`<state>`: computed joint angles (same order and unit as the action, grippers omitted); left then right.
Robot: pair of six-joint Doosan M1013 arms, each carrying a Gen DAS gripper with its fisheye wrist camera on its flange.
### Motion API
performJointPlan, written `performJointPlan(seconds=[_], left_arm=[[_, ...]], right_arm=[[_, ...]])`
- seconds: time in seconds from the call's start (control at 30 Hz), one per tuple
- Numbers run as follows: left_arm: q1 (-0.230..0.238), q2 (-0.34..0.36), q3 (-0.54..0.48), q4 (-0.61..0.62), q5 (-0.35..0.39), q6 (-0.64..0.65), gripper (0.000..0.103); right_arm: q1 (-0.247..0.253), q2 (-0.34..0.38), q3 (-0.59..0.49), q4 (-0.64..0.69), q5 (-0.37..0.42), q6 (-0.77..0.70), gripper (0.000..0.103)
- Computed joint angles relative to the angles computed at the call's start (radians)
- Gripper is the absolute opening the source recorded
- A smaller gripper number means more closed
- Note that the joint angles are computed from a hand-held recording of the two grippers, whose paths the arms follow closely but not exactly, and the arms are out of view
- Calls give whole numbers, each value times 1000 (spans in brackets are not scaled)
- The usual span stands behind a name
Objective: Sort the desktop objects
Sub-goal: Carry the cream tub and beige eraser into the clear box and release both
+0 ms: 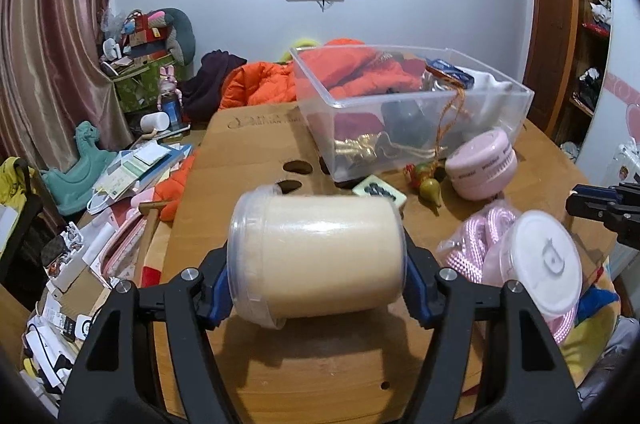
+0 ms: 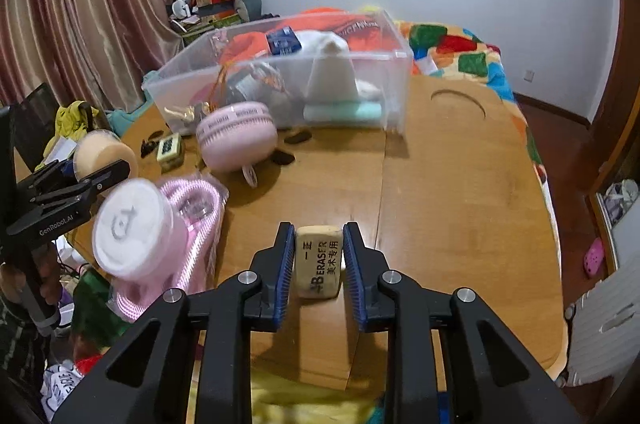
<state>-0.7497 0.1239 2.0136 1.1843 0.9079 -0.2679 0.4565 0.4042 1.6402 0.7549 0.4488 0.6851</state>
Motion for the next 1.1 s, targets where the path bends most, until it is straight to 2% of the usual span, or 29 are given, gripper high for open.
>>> performJointPlan(seconds=[0.7,1.1], left_arm=[[22,-14,-15,-26,15,12,66],[48,-32,-57,46,0,39,66]], right_arm=[[1,14,-71,118,39,-114,22],[1,36,-134,146,64,-132,22]])
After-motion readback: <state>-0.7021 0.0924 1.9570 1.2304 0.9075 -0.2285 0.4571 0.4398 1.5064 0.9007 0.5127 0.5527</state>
